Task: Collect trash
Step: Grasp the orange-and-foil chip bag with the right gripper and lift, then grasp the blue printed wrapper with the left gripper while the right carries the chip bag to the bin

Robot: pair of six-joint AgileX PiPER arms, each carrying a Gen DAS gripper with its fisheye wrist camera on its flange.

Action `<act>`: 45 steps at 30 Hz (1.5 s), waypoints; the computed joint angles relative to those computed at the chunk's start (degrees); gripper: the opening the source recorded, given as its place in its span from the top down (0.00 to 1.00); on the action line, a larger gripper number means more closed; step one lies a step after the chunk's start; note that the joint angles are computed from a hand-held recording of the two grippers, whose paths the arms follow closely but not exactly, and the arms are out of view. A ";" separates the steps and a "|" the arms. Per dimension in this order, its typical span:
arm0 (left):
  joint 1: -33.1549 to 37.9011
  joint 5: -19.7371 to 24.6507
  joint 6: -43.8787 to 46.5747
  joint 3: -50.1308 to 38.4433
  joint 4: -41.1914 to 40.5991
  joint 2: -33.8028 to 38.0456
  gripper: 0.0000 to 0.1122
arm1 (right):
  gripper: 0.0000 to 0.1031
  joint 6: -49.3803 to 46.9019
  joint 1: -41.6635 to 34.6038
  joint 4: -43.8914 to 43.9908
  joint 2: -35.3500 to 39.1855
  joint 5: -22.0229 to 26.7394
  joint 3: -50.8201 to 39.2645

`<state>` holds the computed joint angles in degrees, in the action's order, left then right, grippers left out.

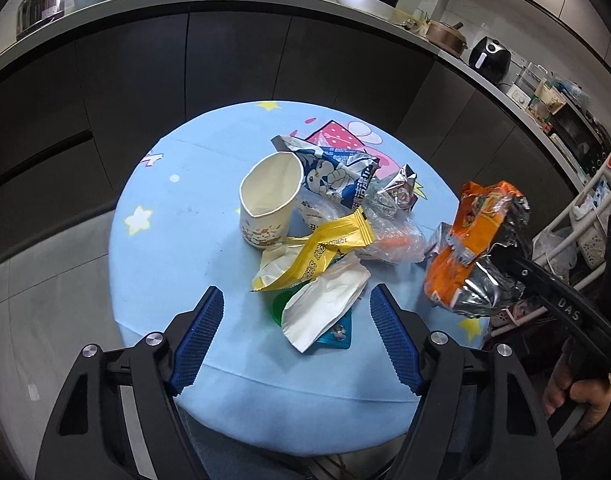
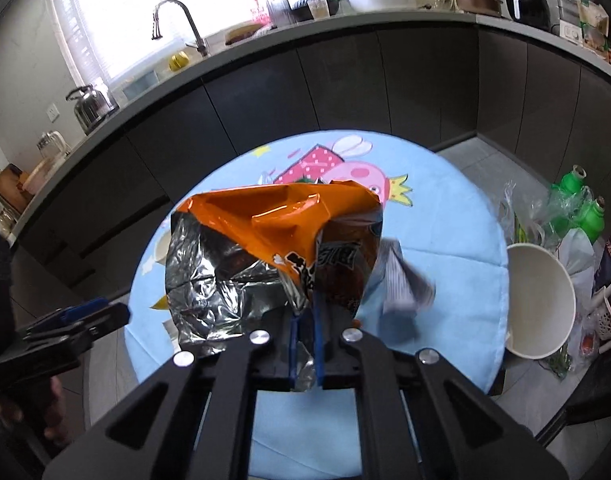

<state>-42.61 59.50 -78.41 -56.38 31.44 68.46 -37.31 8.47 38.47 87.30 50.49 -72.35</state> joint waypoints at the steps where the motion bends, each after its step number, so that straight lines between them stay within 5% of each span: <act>1: 1.27 -0.71 2.00 -0.82 -0.80 0.64 0.37 | 0.93 -1.26 -1.16 1.13 -1.00 0.49 0.03; 10: 12.14 -2.23 24.13 -21.13 -4.85 16.04 0.38 | 0.92 -4.00 -6.84 4.85 -2.08 2.31 -3.18; 12: 12.95 -0.67 29.48 -27.22 -6.24 22.70 0.52 | 0.92 -3.94 -7.35 5.03 -1.86 2.60 -3.31; 19: 14.86 4.80 37.26 -38.70 -6.91 36.66 0.59 | 0.92 -3.83 -9.82 6.07 -1.39 3.31 -3.29; 21: 15.78 5.30 38.85 -40.39 -7.89 38.48 0.78 | 0.92 -3.77 -10.18 6.45 -1.21 3.37 -3.26; 23: 17.33 4.93 41.17 -41.23 -11.06 39.39 0.96 | 0.92 -3.76 -10.29 6.79 -1.22 3.43 -3.09; 37: 13.88 1.24 41.59 -40.84 -15.98 24.39 0.98 | 0.92 -9.14 -21.82 14.75 -0.53 7.13 -5.64; 45: 9.28 -0.84 45.35 -51.08 -22.09 29.26 0.98 | 0.92 -8.53 -31.81 12.80 8.55 6.94 -9.36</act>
